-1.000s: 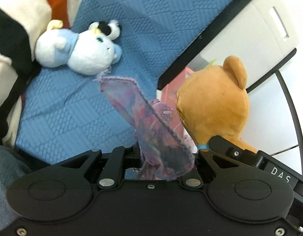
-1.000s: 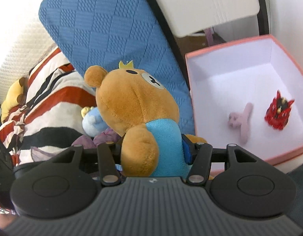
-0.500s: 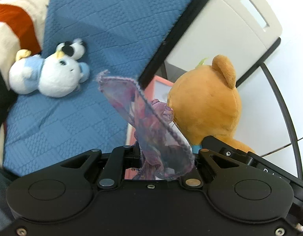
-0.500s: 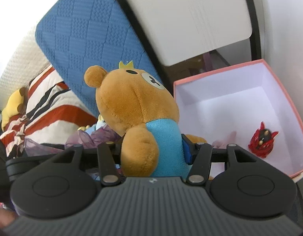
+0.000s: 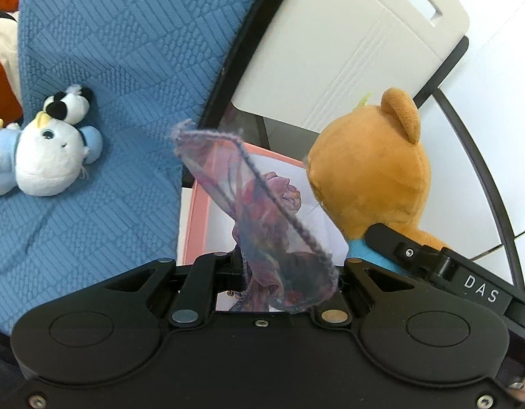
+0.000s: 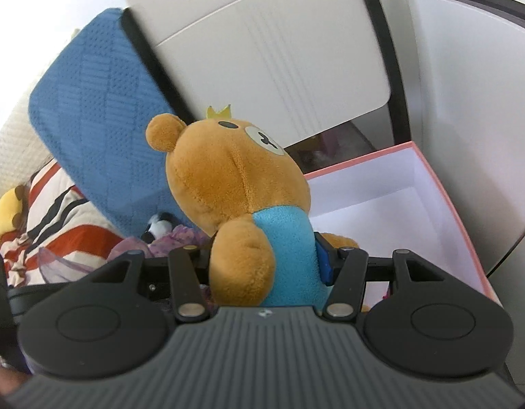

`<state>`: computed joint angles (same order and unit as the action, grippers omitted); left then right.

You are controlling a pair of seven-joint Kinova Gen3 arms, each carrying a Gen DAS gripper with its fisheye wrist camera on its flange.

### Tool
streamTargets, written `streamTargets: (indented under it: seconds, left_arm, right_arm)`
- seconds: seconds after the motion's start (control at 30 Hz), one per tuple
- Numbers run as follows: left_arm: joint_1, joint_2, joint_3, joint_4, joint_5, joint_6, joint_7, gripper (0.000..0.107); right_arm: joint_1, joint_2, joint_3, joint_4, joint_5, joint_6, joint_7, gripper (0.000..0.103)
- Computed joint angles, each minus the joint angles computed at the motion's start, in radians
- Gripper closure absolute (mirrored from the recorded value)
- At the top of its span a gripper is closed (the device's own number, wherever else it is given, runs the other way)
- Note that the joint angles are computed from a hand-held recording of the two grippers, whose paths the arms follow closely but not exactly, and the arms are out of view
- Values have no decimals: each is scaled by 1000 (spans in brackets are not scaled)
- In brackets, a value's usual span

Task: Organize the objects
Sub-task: 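Carry the bear with the right gripper while the left gripper carries the ribbon toward the pink box, then open both grippers over the pink box to drop the bear and ribbon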

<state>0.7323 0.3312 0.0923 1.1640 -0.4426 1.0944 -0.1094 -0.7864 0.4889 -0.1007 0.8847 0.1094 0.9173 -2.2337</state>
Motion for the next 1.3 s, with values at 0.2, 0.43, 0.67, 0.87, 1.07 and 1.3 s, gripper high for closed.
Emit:
streamTargets:
  seconds: [0.2,0.43,0.67,0.87,1.07,1.3]
  left_arm:
    - [-29,63,-1,-21,58,-38,-34,95]
    - [-53,139,-15,-51,143,-45,-111,95]
    - [-67,195,-27,-56,200,-66,-145,94]
    - [-77,225,-35,-49,242,-117,-154,94]
    - [-71,238,-46,-63,250,-102,-157,94]
    - [-71,220,-45,-78,253,-79,-167,63]
  right_arm:
    - [42,44,-11,-17,-38,5,40,47]
    - [85,134,-16,-80,-97,42,88,47]
    - [103,225,-12,-155,-141,85,121,47]
    - [106,302,-3,-261,-164,150,142,46]
    - [105,340,5,-309,-173,185,156,46]
    - [125,337,-3,-301,-208,176,115,26]
